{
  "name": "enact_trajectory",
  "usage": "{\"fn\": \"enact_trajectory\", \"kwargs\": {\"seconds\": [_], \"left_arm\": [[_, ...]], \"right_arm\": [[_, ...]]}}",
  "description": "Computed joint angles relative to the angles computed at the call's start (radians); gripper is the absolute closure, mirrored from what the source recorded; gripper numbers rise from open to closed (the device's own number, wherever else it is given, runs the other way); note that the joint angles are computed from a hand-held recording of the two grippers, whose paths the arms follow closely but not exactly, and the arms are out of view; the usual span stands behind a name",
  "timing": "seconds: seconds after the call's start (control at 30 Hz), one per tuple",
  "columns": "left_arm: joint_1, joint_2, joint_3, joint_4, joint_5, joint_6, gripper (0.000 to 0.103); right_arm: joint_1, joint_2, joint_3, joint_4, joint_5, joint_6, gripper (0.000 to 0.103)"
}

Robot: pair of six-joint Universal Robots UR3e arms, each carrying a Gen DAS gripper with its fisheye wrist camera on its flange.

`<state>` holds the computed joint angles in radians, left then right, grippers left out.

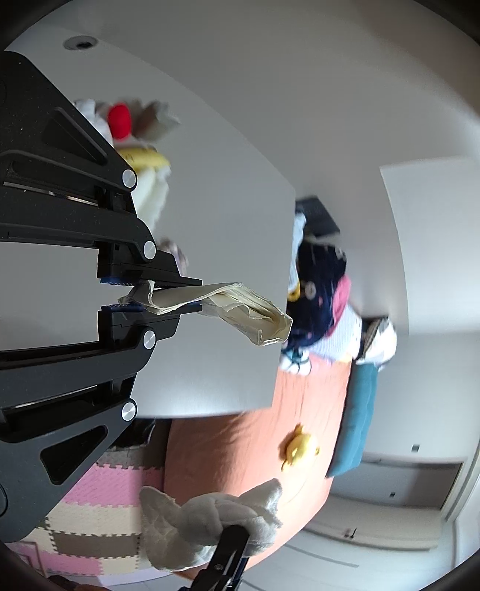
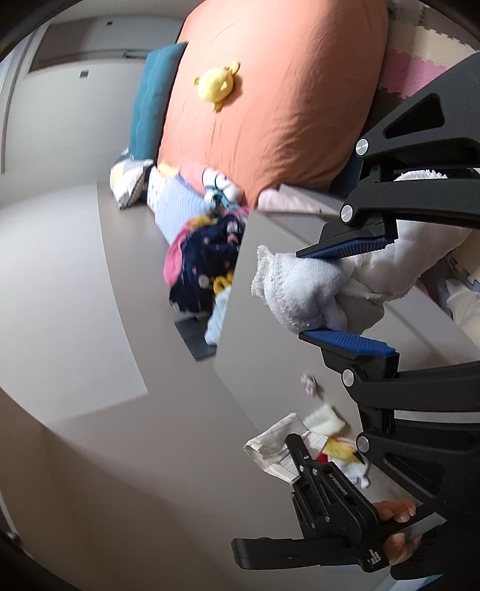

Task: Collect trash
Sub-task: 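Carry the tissue and towel over the black bin and open both grippers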

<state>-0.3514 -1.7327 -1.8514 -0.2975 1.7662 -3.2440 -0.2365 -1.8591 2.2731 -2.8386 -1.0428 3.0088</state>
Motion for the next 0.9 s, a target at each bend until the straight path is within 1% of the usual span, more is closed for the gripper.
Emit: {"fn": "enact_trajectory", "kwargs": {"seconds": [0.2,0.4,0.57,0.8,0.9], "left_arm": [[-0.064,-0.123,0.153,-0.045,-0.014,0.0,0.097],[-0.128,-0.248,0.317,-0.115,-0.026,0.001,0.097],[-0.172,-0.355,0.462,-0.17,-0.053,0.017,0.097],[-0.218,-0.509,0.668,-0.277,-0.093,0.032,0.097],[-0.235,-0.55,0.725,-0.311,-0.102,0.042,0.097]], "right_arm": [[-0.154,-0.1,0.063,0.063,0.048,-0.063,0.064],[-0.304,-0.157,0.1,0.143,0.106,-0.132,0.064],[-0.381,-0.161,0.097,0.194,0.114,-0.167,0.064],[-0.476,-0.131,0.107,0.205,0.126,-0.203,0.064],[-0.511,-0.107,0.106,0.206,0.123,-0.212,0.064]]}}
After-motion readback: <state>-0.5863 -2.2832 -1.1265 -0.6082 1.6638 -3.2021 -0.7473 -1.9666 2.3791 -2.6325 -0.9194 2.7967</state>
